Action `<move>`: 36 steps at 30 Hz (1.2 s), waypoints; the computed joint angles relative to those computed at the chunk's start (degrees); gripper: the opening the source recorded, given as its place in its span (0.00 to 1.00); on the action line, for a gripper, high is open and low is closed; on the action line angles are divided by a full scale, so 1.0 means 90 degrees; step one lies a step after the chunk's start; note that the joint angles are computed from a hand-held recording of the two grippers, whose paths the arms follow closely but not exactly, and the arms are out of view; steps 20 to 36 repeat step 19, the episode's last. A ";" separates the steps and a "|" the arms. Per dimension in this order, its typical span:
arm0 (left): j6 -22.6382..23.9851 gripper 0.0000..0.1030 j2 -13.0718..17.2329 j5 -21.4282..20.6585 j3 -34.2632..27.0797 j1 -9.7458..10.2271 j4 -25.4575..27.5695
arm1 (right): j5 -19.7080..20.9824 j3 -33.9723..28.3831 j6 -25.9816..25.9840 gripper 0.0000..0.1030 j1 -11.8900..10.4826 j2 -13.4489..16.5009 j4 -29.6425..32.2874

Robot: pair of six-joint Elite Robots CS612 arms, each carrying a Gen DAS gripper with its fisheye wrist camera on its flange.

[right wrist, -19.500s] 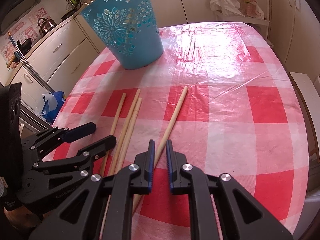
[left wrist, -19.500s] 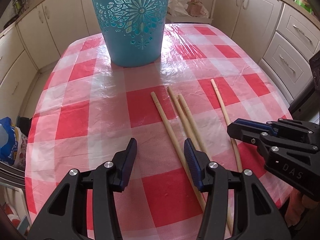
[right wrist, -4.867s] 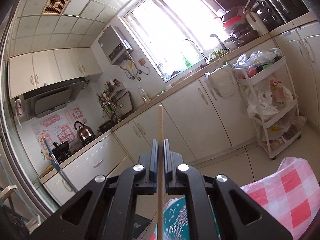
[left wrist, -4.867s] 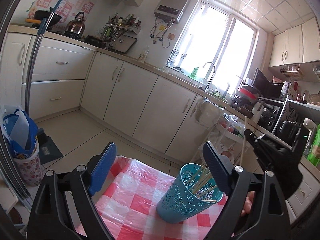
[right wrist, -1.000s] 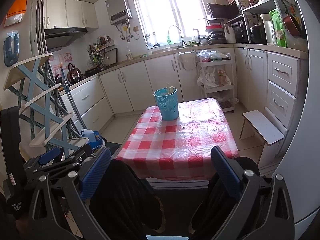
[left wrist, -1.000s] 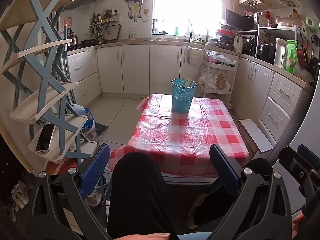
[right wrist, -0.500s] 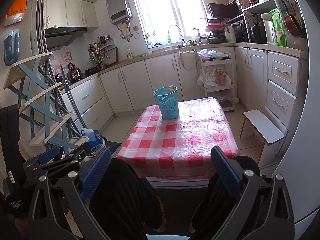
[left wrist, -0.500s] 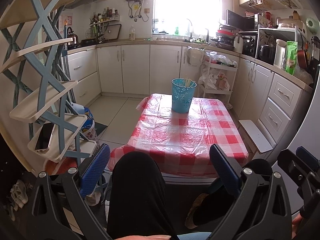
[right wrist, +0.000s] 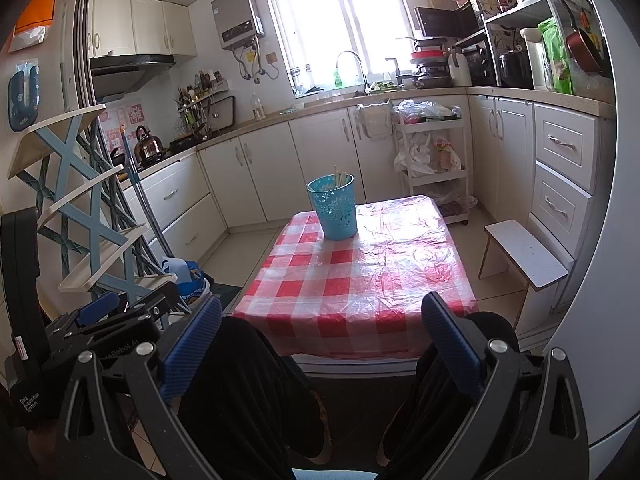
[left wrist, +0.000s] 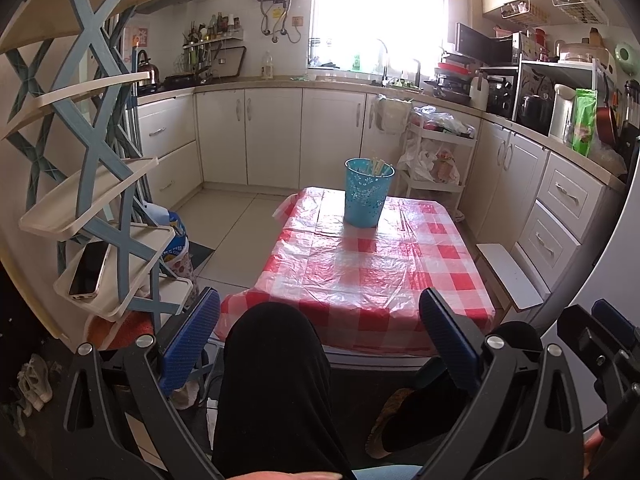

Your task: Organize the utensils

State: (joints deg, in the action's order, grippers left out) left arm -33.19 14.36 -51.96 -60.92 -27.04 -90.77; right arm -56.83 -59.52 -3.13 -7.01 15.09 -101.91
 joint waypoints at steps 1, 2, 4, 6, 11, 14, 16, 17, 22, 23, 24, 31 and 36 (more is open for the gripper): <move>0.0006 0.93 0.0011 0.0002 -0.0015 0.0002 -0.0028 | 0.0001 0.0001 0.0002 0.93 0.0000 0.0000 0.0001; -0.0007 0.93 0.0024 -0.0061 -0.0034 0.0011 -0.0053 | 0.0000 0.0000 0.0001 0.93 0.0001 -0.0001 0.0005; -0.0063 0.93 0.0085 -0.0270 -0.0128 0.0049 -0.0183 | 0.0003 -0.0003 -0.0004 0.93 0.0000 0.0001 0.0018; -0.0038 0.93 0.0103 -0.0270 -0.0142 0.0047 -0.0236 | -0.0011 -0.0033 -0.0012 0.93 0.0002 0.0018 0.0037; 0.0083 0.93 0.0079 -0.0229 -0.0065 0.0015 -0.0291 | -0.0041 -0.0104 -0.0022 0.93 0.0001 0.0057 0.0072; -0.0138 0.93 0.0045 -0.0333 -0.0050 0.0041 -0.0149 | -0.0049 -0.0105 -0.0015 0.93 -0.0002 0.0065 0.0032; -0.0240 0.93 0.0056 -0.0343 -0.0089 0.0057 -0.0092 | -0.0042 -0.0108 -0.0012 0.93 -0.0008 0.0074 0.0016; -0.0256 0.93 0.0057 -0.0343 -0.0093 0.0058 -0.0080 | -0.0044 -0.0108 -0.0015 0.93 -0.0007 0.0073 0.0020; -0.0246 0.93 0.0049 -0.0308 -0.0079 0.0051 -0.0045 | -0.0041 -0.0115 -0.0015 0.93 -0.0010 0.0078 0.0018; -0.0246 0.93 0.0049 -0.0308 -0.0079 0.0051 -0.0045 | -0.0041 -0.0115 -0.0015 0.93 -0.0010 0.0078 0.0018; -0.0246 0.93 0.0049 -0.0308 -0.0079 0.0051 -0.0045 | -0.0041 -0.0115 -0.0015 0.93 -0.0010 0.0078 0.0018; -0.0246 0.93 0.0049 -0.0308 -0.0079 0.0051 -0.0045 | -0.0041 -0.0115 -0.0015 0.93 -0.0010 0.0078 0.0018; -0.0246 0.93 0.0049 -0.0308 -0.0079 0.0051 -0.0045 | -0.0041 -0.0115 -0.0015 0.93 -0.0010 0.0078 0.0018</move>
